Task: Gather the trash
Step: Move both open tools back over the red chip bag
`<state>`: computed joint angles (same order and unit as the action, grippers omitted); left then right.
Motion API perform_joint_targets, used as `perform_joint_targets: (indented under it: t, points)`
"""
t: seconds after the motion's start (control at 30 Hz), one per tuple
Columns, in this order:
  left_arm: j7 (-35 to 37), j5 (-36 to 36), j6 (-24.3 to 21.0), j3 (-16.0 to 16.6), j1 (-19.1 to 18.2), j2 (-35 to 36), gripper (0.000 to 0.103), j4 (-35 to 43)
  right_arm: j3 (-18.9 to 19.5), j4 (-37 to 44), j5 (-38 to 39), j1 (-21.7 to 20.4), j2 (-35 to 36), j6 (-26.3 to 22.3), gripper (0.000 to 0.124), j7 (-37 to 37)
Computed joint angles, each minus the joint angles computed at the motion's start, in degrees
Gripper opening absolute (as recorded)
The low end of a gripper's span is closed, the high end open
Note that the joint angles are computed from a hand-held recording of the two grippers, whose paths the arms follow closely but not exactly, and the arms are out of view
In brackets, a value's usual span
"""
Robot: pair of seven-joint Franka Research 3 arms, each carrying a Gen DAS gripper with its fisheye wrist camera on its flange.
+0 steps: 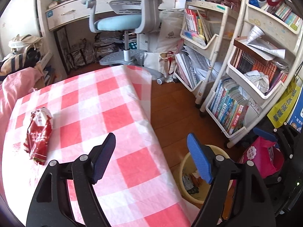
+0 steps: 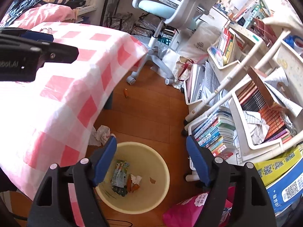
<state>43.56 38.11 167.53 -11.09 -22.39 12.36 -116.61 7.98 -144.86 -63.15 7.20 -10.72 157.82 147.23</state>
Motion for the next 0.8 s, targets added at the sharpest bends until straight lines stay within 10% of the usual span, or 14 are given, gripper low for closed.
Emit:
perform_joint_targets:
  t: [0.8]
  points:
    - [-7.70, 7.97, 0.61, 0.34, 9.21, -12.43, 0.082, -12.33, 3.41, 6.38, 1.15, 7.84, 4.23, 1.88, 0.084, -0.68]
